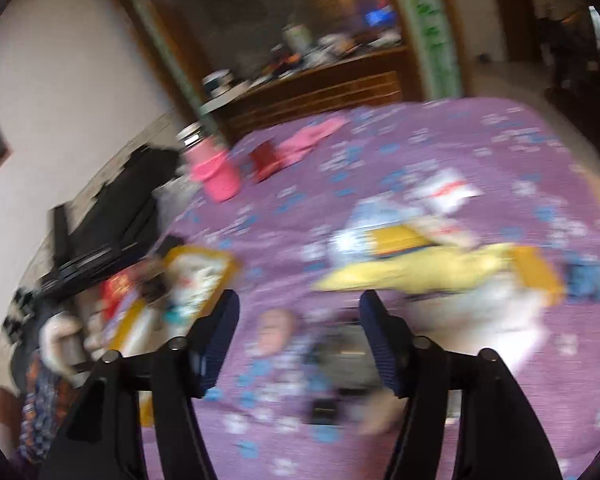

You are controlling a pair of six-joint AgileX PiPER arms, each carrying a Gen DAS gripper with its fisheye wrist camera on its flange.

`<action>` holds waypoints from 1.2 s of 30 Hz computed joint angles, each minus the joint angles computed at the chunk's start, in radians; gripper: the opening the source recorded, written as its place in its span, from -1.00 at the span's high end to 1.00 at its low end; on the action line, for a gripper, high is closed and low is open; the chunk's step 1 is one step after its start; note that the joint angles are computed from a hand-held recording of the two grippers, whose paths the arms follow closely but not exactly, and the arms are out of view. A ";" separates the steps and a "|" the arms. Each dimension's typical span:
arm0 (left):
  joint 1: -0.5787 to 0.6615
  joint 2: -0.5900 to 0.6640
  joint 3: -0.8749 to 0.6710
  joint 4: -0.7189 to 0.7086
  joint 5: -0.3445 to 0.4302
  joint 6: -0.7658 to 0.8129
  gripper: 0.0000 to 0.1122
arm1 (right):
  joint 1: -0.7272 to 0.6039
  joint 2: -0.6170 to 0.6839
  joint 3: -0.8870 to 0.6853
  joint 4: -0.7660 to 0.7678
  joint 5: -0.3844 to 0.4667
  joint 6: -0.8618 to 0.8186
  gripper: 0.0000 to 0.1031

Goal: Organize soft objects
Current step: 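Lower the pink pouch and white card into the tray and open both tools, then move both open tools back toward the pile of items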

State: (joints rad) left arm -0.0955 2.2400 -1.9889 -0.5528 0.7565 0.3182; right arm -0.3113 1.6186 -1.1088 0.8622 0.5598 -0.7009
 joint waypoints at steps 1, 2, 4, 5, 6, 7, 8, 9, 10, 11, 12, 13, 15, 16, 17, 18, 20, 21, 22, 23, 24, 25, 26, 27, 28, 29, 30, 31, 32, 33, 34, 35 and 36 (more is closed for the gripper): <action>0.001 -0.047 0.077 -0.014 -0.025 0.048 -0.33 | -0.044 -0.011 0.021 0.015 -0.001 -0.024 -0.23; 0.005 -0.088 0.146 -0.017 -0.059 0.084 -0.33 | -0.084 -0.019 0.042 0.042 0.005 -0.056 -0.23; 0.014 -0.150 0.256 0.058 -0.164 0.036 -0.34 | -0.189 -0.023 0.089 0.128 0.035 -0.145 -0.23; 0.026 -0.159 0.275 0.102 -0.195 -0.023 -0.34 | -0.217 -0.022 0.100 0.147 0.045 -0.170 -0.23; 0.054 -0.157 0.278 0.125 -0.205 -0.091 -0.34 | -0.254 -0.022 0.121 0.171 0.052 -0.208 -0.23; 0.092 -0.138 0.255 0.129 -0.187 -0.167 -0.34 | -0.282 -0.020 0.140 0.186 0.054 -0.241 -0.23; 0.119 -0.118 0.233 0.115 -0.169 -0.207 -0.34 | -0.305 -0.018 0.156 0.201 0.058 -0.270 -0.23; 0.149 -0.091 0.207 0.076 -0.148 -0.229 -0.34 | -0.319 -0.017 0.167 0.211 0.061 -0.290 -0.23; 0.164 -0.064 0.179 0.064 -0.134 -0.247 -0.34 | -0.339 -0.008 0.175 0.225 0.070 -0.315 -0.23; 0.162 -0.041 0.153 0.084 -0.123 -0.275 -0.34 | -0.357 0.002 0.183 0.243 0.080 -0.338 -0.23; 0.154 -0.011 0.113 0.114 -0.103 -0.310 -0.34 | -0.368 0.006 0.189 0.255 0.087 -0.352 -0.23; 0.143 0.019 0.071 0.119 -0.078 -0.323 -0.34 | -0.379 0.009 0.198 0.270 0.094 -0.369 -0.23; 0.117 0.081 -0.020 0.116 -0.023 -0.337 -0.34 | -0.392 0.015 0.204 0.289 0.101 -0.389 -0.23; 0.100 0.115 -0.075 0.117 0.007 -0.349 -0.35 | -0.399 0.011 0.209 0.293 0.106 -0.396 -0.23; 0.086 0.142 -0.120 0.122 0.032 -0.356 -0.35 | -0.404 0.005 0.214 0.294 0.109 -0.401 -0.23; 0.071 0.170 -0.170 0.119 0.061 -0.353 -0.35 | -0.404 -0.003 0.220 0.293 0.107 -0.402 -0.23; 0.050 0.197 -0.226 0.096 0.095 -0.341 -0.35 | -0.407 -0.017 0.228 0.288 0.108 -0.403 -0.23; 0.031 0.188 -0.226 0.138 0.086 -0.365 -0.35 | -0.408 -0.021 0.229 0.287 0.108 -0.406 -0.23; 0.013 0.161 -0.200 0.184 0.059 -0.382 -0.35 | -0.411 -0.021 0.229 0.287 0.108 -0.409 -0.23; -0.003 0.125 -0.149 0.233 0.012 -0.401 -0.35 | -0.414 -0.023 0.230 0.284 0.107 -0.408 -0.23; -0.028 0.062 -0.059 0.322 -0.069 -0.444 -0.37 | -0.420 -0.022 0.230 0.285 0.108 -0.408 -0.23; -0.048 -0.003 0.039 0.384 -0.150 -0.462 -0.37 | -0.427 -0.020 0.230 0.288 0.111 -0.412 -0.23; -0.062 -0.052 0.107 0.407 -0.200 -0.452 -0.39 | -0.432 -0.016 0.230 0.292 0.111 -0.416 -0.23; -0.072 -0.100 0.172 0.389 -0.237 -0.407 -0.43 | -0.438 -0.007 0.228 0.295 0.111 -0.422 -0.23; -0.080 -0.138 0.222 0.332 -0.262 -0.327 -0.45 | -0.442 0.004 0.225 0.298 0.111 -0.427 -0.23; -0.092 -0.172 0.266 0.275 -0.276 -0.251 -0.46 | -0.441 0.012 0.223 0.299 0.109 -0.426 -0.23; -0.107 -0.200 0.302 0.205 -0.275 -0.164 -0.48 | -0.441 0.025 0.220 0.303 0.110 -0.427 -0.23; -0.116 -0.214 0.321 0.151 -0.266 -0.098 -0.52 | -0.440 0.037 0.219 0.308 0.112 -0.429 -0.23; -0.130 -0.219 0.326 0.112 -0.245 -0.047 -0.54 | -0.439 0.042 0.219 0.310 0.113 -0.430 -0.23; -0.150 -0.215 0.320 0.097 -0.219 -0.021 -0.56 | -0.436 0.049 0.221 0.316 0.115 -0.436 -0.23; -0.169 -0.207 0.312 0.097 -0.202 -0.010 -0.57 | -0.433 0.050 0.224 0.315 0.115 -0.437 -0.23; -0.193 -0.196 0.303 0.109 -0.186 -0.011 -0.57 | -0.429 0.053 0.225 0.311 0.117 -0.438 -0.23; -0.219 -0.181 0.291 0.134 -0.170 -0.020 -0.57 | -0.428 0.054 0.226 0.309 0.119 -0.439 -0.23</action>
